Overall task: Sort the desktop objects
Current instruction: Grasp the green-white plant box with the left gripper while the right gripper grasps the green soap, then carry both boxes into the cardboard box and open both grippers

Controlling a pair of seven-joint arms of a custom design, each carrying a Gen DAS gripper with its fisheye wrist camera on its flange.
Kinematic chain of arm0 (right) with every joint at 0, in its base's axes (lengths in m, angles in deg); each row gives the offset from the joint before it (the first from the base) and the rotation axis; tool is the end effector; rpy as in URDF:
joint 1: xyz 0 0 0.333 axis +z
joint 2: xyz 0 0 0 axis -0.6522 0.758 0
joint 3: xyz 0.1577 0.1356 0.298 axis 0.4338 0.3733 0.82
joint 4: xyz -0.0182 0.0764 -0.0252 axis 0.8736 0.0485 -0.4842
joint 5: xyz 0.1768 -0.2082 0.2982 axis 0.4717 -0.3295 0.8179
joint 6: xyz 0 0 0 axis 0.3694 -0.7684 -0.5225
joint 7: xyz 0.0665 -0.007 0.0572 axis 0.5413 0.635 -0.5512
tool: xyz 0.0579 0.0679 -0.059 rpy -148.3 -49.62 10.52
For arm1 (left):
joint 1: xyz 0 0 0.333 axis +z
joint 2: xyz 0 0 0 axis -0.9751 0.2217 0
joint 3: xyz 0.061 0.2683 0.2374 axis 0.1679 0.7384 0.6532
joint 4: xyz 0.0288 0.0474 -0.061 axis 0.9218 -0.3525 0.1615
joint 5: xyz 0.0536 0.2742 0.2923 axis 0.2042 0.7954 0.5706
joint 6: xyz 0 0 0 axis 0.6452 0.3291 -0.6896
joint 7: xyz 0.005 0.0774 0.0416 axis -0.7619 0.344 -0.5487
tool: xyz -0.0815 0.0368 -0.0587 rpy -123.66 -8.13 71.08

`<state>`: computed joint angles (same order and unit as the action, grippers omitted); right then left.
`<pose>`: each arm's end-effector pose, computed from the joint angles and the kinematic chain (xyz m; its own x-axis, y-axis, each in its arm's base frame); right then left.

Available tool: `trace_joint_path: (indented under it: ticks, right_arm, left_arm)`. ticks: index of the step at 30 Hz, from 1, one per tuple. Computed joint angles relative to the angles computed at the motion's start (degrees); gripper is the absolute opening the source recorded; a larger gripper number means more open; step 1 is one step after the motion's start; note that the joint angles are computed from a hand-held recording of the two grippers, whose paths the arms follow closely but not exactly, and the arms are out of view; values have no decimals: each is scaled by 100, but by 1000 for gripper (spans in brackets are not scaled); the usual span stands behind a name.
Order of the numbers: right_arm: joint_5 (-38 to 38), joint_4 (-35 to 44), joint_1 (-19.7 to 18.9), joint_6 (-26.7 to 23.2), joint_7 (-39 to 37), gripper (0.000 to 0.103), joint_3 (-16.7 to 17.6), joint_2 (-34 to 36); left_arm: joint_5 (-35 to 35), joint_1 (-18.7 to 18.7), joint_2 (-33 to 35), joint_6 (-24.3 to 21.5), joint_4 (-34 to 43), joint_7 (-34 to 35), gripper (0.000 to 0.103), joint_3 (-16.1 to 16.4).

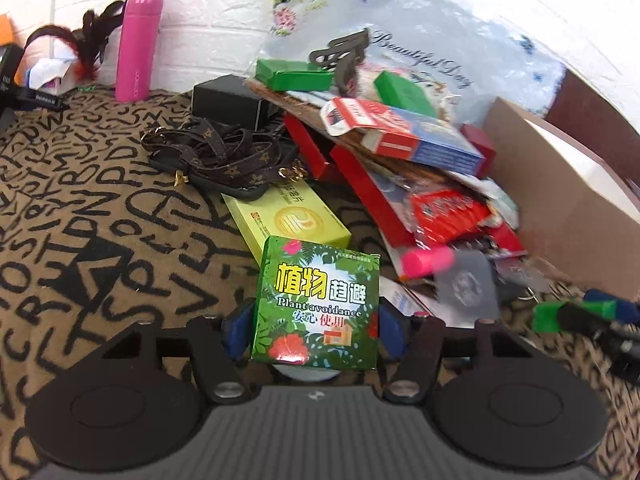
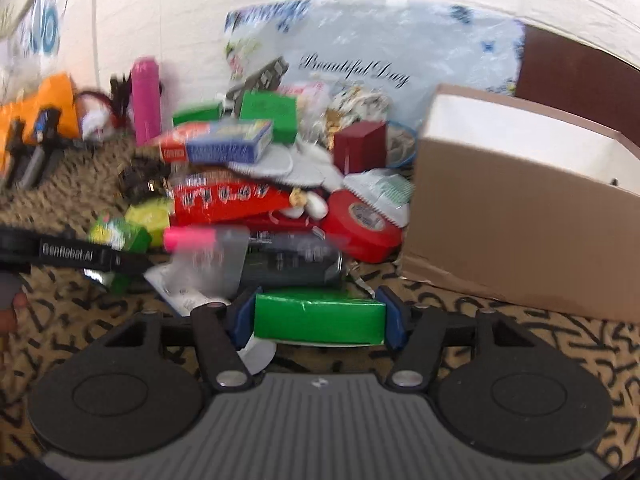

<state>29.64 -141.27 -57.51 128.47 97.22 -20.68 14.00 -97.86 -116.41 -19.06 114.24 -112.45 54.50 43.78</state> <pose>0.7182 0.1948 0.3072 0.5796 -0.8140 -0.0382 -0.4345 -0.2690 -0.8596 0.6545 -0.0776 0.3455 0.3250 -0.9268 0.1881 -0.5596 -0.3488 -0.7518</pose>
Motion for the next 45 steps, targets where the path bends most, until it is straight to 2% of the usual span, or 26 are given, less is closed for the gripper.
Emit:
trace_joint_path:
  ticks: [1, 2, 6, 9, 11, 12, 14, 17, 18, 20, 21, 22, 26, 27, 28, 30, 32, 34, 36, 38, 41, 42, 45]
  right_arm:
    - [-17, -137, -142, 50, 35, 60, 68, -69]
    - [-27, -273, -227, 110, 83, 60, 66, -159]
    - [-219, -735, -430, 166, 273, 60, -70, -491]
    - [-207, -1005, -274, 186, 349, 60, -386, -702]
    - [-130, -1158, -132, 231, 441, 60, -587, -813]
    - [-101, -1212, -62, 229, 486, 60, -674, -867]
    - [-89, -1310, 81, 199, 502, 62, -856, -982]
    - [43, -1429, 429, 385, 514, 62, -1266, -1141]
    - [22, -1429, 439, 399, 554, 63, -1285, -1147]
    - [25, -1415, 535, 433, 611, 73, -1394, -1161]
    - [61, -1418, 645, 501, 613, 78, -1515, -1173]
    - [57, -1408, 710, 513, 622, 78, -1590, -1171]
    - [-59, -1206, 591, 171, 682, 77, -1418, -1024]
    - [-110, -1138, 398, 34, 691, 68, -1189, -941]
    - [-191, -1079, 80, -131, 676, 59, -814, -833]
    - [-107, -969, -185, -352, 567, 59, -466, -748]
    - [6, -939, -479, -224, 481, 59, -132, -652]
    - [-57, -909, -931, -96, 398, 59, 364, -505]
    - [-244, -872, -1251, 86, 355, 59, 682, -448]
    - [-432, -820, -1348, 485, 396, 59, 692, -533]
    - [-449, -645, -1256, 1146, 515, 59, 422, -784]
    - [-464, -528, -1243, 1288, 562, 59, 362, -827]
    - [-312, -173, -1025, 1717, 611, 59, 30, -940]
  left_arm:
    - [95, 114, -147, 60, -135, 46, 65, -173]
    - [227, 384, -317, 113, -260, 89, 65, -506]
    - [931, 1961, -849, 340, -739, 19, 65, -2291]
    - [1185, 2430, -916, 491, -890, -55, 65, -2890]
    - [1385, 2670, -895, 465, -875, -103, 65, -3172]
    - [1440, 2685, -877, 437, -858, -91, 65, -3212]
    - [1433, 2512, -862, 414, -826, 23, 65, -3096]
    - [1692, 2750, -813, 431, -777, -9, 65, -3363]
    - [1635, 2618, -795, 421, -755, 35, 66, -3248]
    - [1379, 2145, -726, 399, -685, 226, 66, -2832]
    - [1312, 2031, -693, 431, -666, 302, 67, -2732]
    - [1256, 1984, -671, 439, -646, 347, 67, -2697]
    - [1096, 1739, -628, 208, -483, 550, 65, -2453]
    - [1097, 1728, -639, 97, -430, 595, 65, -2436]
    - [1239, 1917, -671, 8, -389, 564, 65, -2607]
    - [1579, 2536, -733, 44, -336, 404, 65, -3207]
    - [1823, 2794, -785, 200, -261, 307, 65, -3450]
    - [2033, 3002, -801, 359, -106, 206, 65, -3655]
    - [2354, 3356, -727, 488, 180, 19, 65, -4030]
    - [2610, 3521, -574, 512, 591, -148, 65, -4259]
    - [2910, 3594, -241, 442, 1386, -324, 65, -4476]
    - [2896, 3467, -124, 360, 1705, -343, 65, -4391]
    - [2694, 2905, 258, 47, 2732, -324, 65, -3877]
